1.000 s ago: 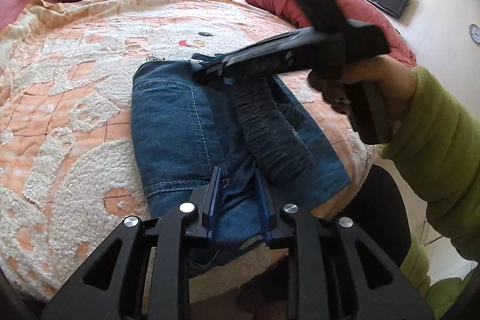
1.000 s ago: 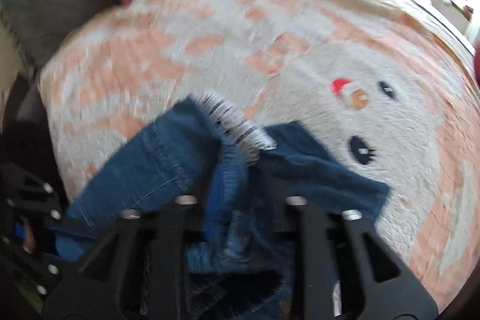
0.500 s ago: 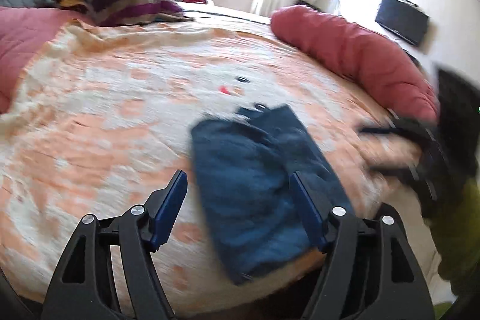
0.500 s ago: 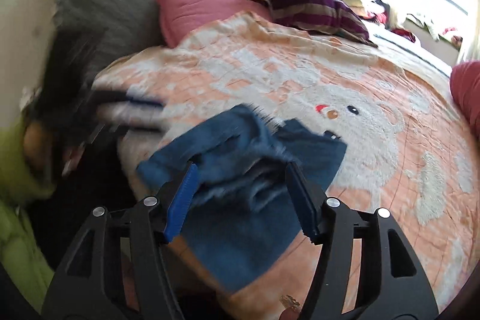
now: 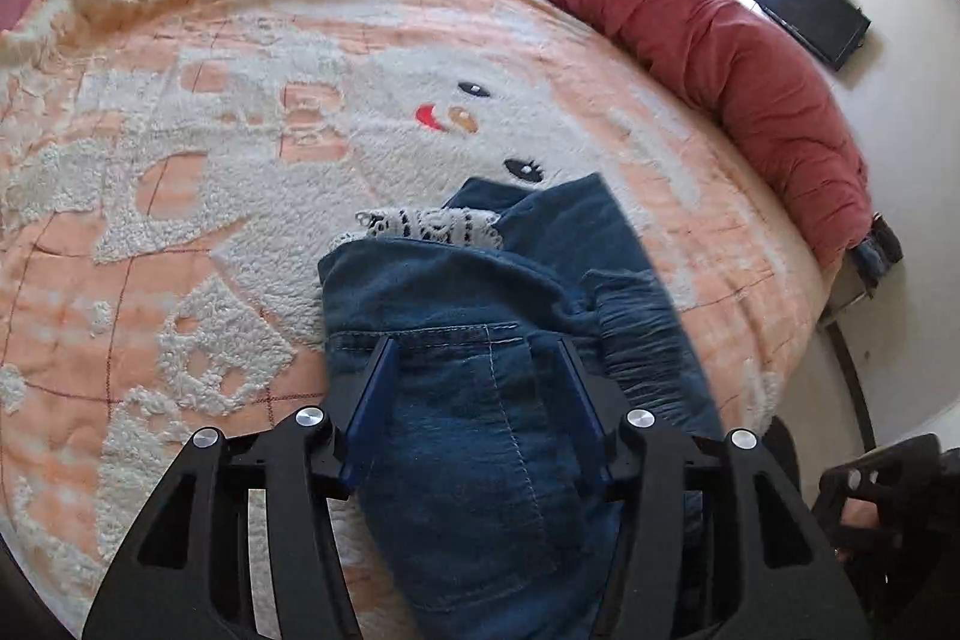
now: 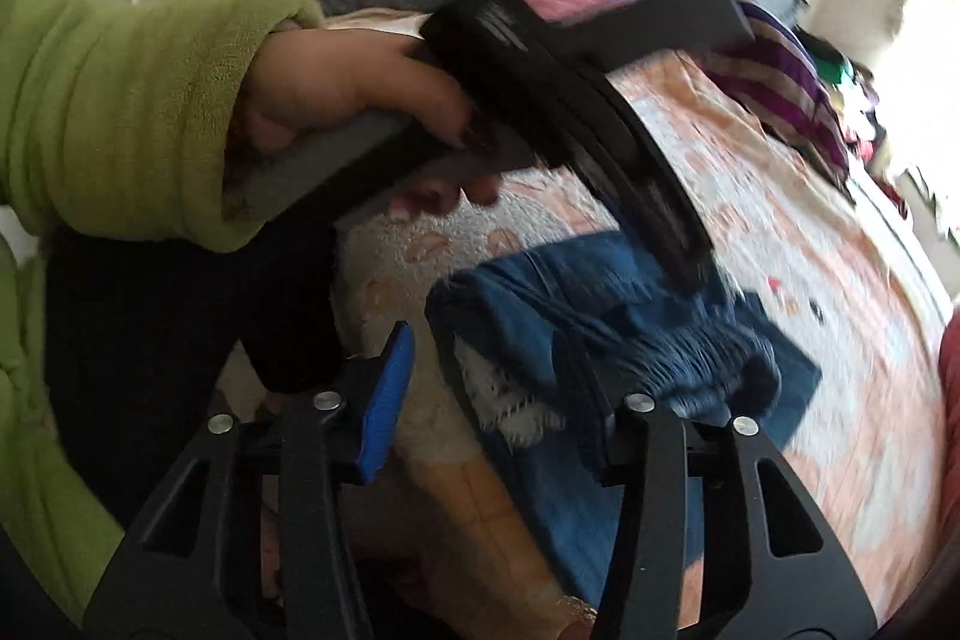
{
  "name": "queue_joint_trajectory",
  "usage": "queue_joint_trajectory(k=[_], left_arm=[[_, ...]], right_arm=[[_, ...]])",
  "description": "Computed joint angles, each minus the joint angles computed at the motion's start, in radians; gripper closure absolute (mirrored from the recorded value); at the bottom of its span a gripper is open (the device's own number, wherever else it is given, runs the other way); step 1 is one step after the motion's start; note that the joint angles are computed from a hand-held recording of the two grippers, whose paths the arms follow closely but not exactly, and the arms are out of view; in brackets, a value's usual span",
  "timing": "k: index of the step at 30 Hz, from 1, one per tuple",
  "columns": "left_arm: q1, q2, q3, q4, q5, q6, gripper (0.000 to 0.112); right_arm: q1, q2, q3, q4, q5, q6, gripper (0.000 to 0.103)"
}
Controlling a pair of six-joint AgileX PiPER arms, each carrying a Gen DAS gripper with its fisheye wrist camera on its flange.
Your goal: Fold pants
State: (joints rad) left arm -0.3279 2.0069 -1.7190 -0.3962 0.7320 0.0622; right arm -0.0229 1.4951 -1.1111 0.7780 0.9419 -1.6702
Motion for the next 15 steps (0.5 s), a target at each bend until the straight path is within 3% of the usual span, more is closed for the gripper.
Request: queue_joint_trajectory(k=[4, 5, 6, 8, 12, 15], left_arm=[[-0.005, 0.015, -0.009, 0.027, 0.003, -0.011, 0.062], [-0.006, 0.015, -0.010, 0.030, 0.003, -0.015, 0.062], [-0.007, 0.018, -0.015, 0.034, 0.004, -0.015, 0.061], [-0.008, 0.023, -0.022, 0.039, 0.008, -0.018, 0.060], [-0.003, 0.021, -0.015, 0.018, 0.002, -0.003, 0.060], [-0.005, 0.023, -0.017, 0.024, -0.001, -0.013, 0.060]], right_arm=[[0.100, 0.013, 0.017, -0.027, -0.133, -0.026, 0.066], [0.118, 0.018, 0.019, -0.037, -0.154, -0.030, 0.075], [0.141, 0.035, 0.016, -0.058, -0.174, -0.026, 0.091], [0.146, 0.089, -0.039, -0.131, -0.101, 0.050, 0.098], [0.056, 0.096, -0.072, -0.107, 0.054, 0.036, 0.100], [0.040, 0.103, -0.030, -0.106, 0.005, 0.044, 0.100]])
